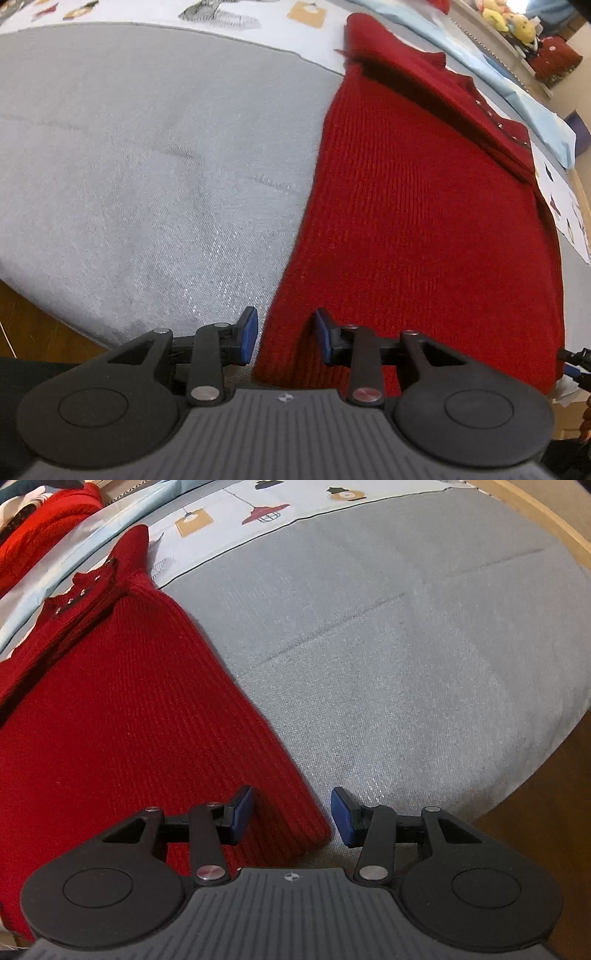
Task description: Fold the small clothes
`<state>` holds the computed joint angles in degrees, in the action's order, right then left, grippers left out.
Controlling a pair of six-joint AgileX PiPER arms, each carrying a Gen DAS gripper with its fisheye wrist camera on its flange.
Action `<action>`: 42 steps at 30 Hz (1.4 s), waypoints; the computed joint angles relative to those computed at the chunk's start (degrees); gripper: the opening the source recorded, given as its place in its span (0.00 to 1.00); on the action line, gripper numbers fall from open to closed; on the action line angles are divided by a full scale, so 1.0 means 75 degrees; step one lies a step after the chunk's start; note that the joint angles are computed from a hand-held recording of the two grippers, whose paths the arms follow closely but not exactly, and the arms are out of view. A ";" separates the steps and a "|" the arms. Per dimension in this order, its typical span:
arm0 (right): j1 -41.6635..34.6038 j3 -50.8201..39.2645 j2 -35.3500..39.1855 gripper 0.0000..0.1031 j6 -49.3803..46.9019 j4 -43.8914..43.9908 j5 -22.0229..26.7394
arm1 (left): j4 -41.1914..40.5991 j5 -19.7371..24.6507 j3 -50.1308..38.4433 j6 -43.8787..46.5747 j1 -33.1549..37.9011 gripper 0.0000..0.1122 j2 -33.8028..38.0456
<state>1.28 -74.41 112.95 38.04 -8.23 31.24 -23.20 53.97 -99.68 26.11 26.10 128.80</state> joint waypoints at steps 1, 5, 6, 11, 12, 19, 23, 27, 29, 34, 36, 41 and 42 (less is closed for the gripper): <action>0.0036 -0.0025 0.0019 0.47 0.0041 -0.0082 0.0025 | 0.0060 0.0003 -0.0062 -0.0040 -0.0064 0.33 0.0057; 0.0124 -0.0139 0.0086 0.49 0.0059 -0.0206 0.0109 | 0.0242 -0.0300 0.0135 0.0079 -0.0242 0.33 -0.0033; 0.0139 -0.0167 0.0105 0.49 0.0055 -0.0230 0.0126 | 0.0248 -0.0340 0.0177 0.0097 -0.0248 0.33 -0.0053; 0.0178 -0.0243 0.0146 0.47 -0.0069 -0.0276 0.0170 | 0.0271 -0.0401 0.0163 0.0039 -0.0319 0.33 -0.0026; 0.0184 -0.0259 0.0156 0.44 -0.0140 -0.0248 0.0162 | 0.0268 -0.0435 0.0191 0.0069 -0.0329 0.33 -0.0039; 0.0101 -0.0106 -0.0001 0.22 -0.1082 0.0546 -0.0085 | 0.0290 -0.0787 0.0596 0.0346 -0.0409 0.33 -0.0238; 0.0062 0.0020 -0.0086 0.22 -0.1181 0.0669 -0.0147 | 0.0287 -0.0907 0.0705 0.0438 -0.0444 0.33 -0.0283; 0.0091 0.0047 -0.0104 0.21 -0.1207 0.0602 -0.0152 | 0.0017 -0.0894 0.0796 0.0871 -0.0410 0.13 -0.0324; 0.0138 -0.0034 -0.0064 0.16 -0.1131 0.0487 -0.0155 | -0.0149 -0.0965 0.0991 0.1199 -0.0375 0.11 -0.0468; 0.0073 0.0147 -0.0221 0.13 -0.0855 0.0451 -0.0403 | -0.0159 -0.0969 0.1122 0.1339 -0.0361 0.13 -0.0543; 0.0055 0.0082 -0.0124 0.14 -0.0882 0.0471 -0.0314 | -0.0111 -0.0824 0.0981 0.1167 -0.0341 0.17 -0.0429; 0.0279 -0.0113 0.0035 0.15 -0.0761 0.0005 -0.0121 | -0.0093 -0.0960 0.1115 0.1441 -0.0429 0.17 -0.0475; 0.0295 -0.0133 0.0038 0.14 -0.0733 -0.0041 -0.0112 | -0.0062 -0.0969 0.1116 0.1451 -0.0446 0.17 -0.0479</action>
<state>3.49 -75.41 113.23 32.55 -8.54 30.40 -23.67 46.70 -91.31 36.99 22.76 125.21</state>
